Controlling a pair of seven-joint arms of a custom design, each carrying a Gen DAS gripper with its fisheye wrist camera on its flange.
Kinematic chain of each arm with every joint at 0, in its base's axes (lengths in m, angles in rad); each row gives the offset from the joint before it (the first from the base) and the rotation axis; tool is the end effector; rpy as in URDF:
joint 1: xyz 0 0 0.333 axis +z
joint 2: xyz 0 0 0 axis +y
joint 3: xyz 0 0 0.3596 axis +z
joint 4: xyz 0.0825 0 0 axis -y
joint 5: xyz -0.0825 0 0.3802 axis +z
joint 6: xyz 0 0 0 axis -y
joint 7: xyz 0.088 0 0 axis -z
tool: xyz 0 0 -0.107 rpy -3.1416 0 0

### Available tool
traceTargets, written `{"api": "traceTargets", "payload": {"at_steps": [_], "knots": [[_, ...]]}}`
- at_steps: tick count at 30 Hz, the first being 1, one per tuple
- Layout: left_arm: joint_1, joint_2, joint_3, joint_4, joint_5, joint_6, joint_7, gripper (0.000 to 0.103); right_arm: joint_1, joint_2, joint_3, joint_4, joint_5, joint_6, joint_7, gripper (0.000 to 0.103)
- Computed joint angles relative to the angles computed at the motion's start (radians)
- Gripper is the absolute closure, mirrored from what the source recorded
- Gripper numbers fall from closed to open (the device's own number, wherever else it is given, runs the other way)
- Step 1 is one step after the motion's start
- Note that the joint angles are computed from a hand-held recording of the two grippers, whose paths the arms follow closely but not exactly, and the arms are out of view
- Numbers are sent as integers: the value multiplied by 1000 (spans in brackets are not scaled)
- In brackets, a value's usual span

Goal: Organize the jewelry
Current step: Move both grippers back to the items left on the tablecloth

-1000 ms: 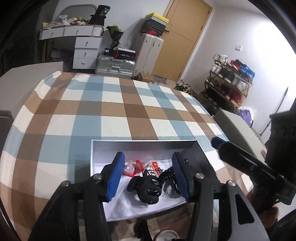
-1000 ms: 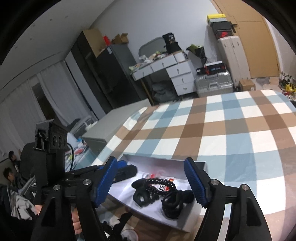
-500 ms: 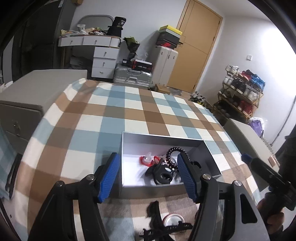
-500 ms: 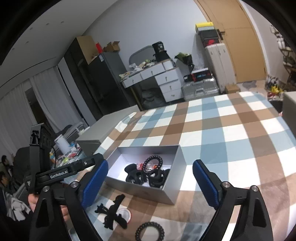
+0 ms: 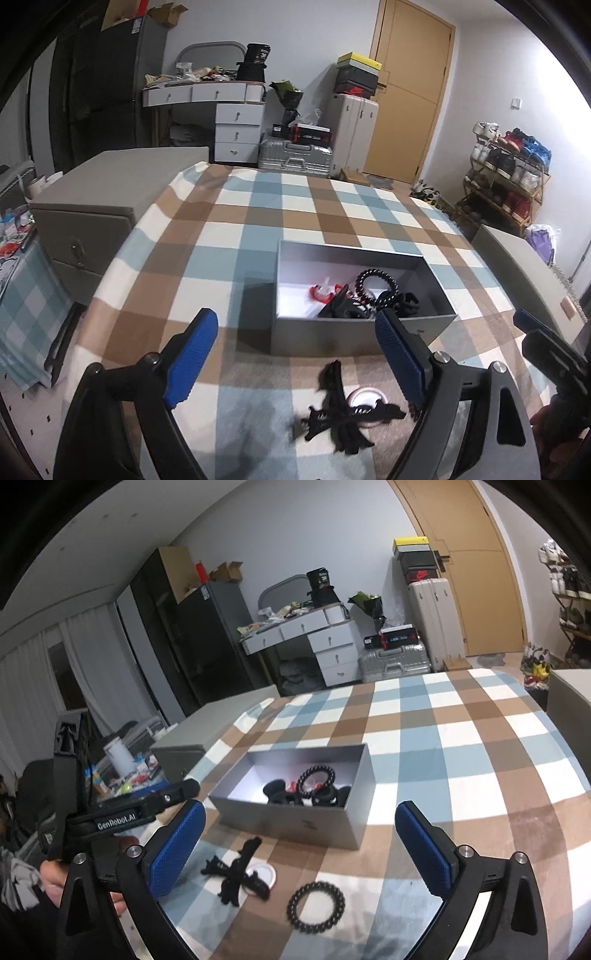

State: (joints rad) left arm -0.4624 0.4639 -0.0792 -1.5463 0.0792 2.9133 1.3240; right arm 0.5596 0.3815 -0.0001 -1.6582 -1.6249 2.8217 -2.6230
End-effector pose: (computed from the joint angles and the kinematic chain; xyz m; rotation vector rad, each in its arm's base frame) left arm 0.6488 -0.3803 0.5343 -1.4722 2.0774 -1.1320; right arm 0.5676 0.4143 0.4770 -1.3809 1.5315 -0.6671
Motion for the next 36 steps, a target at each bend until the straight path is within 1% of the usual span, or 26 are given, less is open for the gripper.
{"api": "traceTargets", "payload": {"at_steps": [1,3,6,10,12,13,15,17,19,21,24,27,29,32,34,36], "knots": [[-8,-8,12,-15,7,6,-13,10,2,0,5,-5,30,-10,-36,0],[-17,-22,27,-42,18,19,-35,5,7,2,8,-13,86,-25,-100,0],[-13,-42,24,-88,27,47,-39,5,16,9,9,-24,177,-38,-195,0],[-10,-65,20,-144,30,70,-28,4,24,34,10,-30,335,-54,-345,0],[-49,-77,73,-172,70,79,-68,4,28,48,13,-31,417,-66,-429,0],[-45,-81,68,-183,73,82,-66,4,30,55,16,-30,460,-80,-475,0],[-17,-85,38,-196,55,73,-47,4,39,66,14,-25,526,-105,-547,0],[4,-90,14,-209,34,69,-34,4,48,74,8,-23,571,-109,-596,0],[14,-94,4,-216,22,61,-25,4,59,83,-3,-17,603,-106,-636,0],[42,-96,-28,-218,-11,46,1,4,55,98,7,0,669,-117,-715,1],[45,-100,-30,-224,-23,39,8,4,82,120,-9,31,707,-160,-782,2],[44,-109,-27,-237,-26,47,7,4,115,135,-28,58,710,-210,-813,4],[47,-110,-30,-240,-30,46,11,4,121,141,-30,67,720,-221,-828,6],[57,-111,-41,-241,-44,39,23,4,120,144,-34,70,737,-219,-833,13],[55,-114,-37,-246,-43,36,23,4,116,145,-35,70,751,-212,-833,21],[54,-117,-34,-249,-40,35,23,4,119,148,-40,73,754,-212,-833,23]]}}
